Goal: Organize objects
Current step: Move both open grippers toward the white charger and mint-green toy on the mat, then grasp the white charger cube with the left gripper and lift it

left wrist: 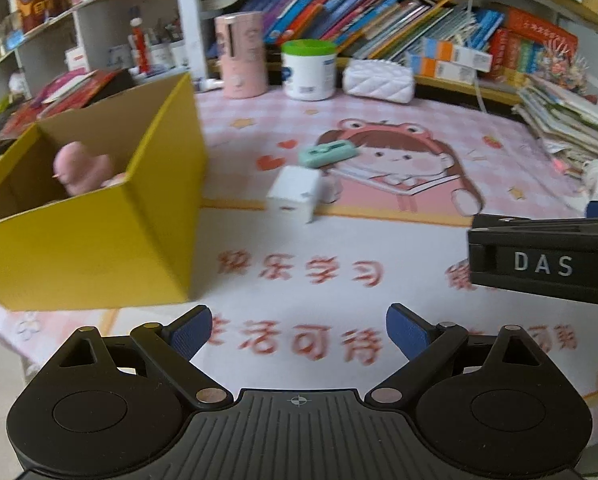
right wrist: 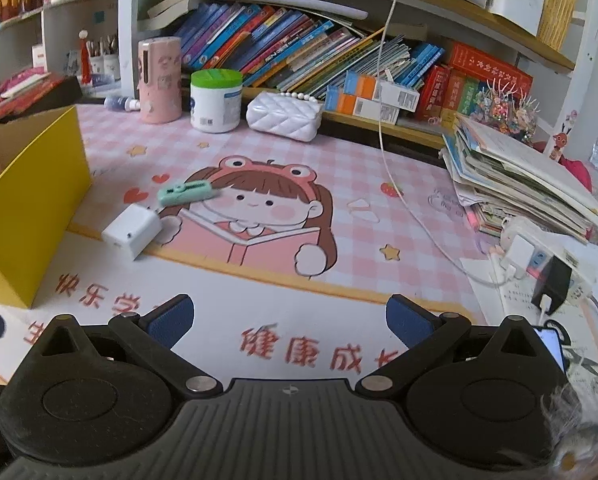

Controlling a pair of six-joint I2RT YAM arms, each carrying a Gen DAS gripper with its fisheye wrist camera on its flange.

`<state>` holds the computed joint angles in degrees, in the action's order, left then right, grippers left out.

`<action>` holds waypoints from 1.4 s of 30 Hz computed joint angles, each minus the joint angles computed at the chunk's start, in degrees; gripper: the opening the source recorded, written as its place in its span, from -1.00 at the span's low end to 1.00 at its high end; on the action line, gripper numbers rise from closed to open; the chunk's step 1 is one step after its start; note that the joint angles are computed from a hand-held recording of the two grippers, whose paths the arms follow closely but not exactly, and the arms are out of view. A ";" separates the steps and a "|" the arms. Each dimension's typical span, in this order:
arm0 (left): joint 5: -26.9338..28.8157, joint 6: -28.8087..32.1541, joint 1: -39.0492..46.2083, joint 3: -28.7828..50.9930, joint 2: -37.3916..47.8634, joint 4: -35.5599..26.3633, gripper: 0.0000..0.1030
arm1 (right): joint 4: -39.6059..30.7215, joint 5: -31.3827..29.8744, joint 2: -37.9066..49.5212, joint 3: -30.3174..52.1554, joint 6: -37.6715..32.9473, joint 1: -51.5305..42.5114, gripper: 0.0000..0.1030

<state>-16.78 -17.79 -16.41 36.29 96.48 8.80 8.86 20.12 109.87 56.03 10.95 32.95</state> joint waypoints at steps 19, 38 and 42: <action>-3.22 3.25 2.83 21.16 19.56 1.47 0.46 | 9.44 -13.03 2.03 0.73 -1.74 -10.57 0.95; -0.80 5.61 6.88 29.54 29.67 1.42 -0.01 | 5.42 -15.89 3.76 3.72 -1.02 -12.66 0.95; 0.87 5.29 7.81 28.37 29.17 2.64 -0.06 | 5.35 -15.89 3.66 3.57 -1.24 -12.41 0.95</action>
<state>-15.91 -12.50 -8.60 64.65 125.65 11.44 14.21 4.24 113.52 59.60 9.71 20.54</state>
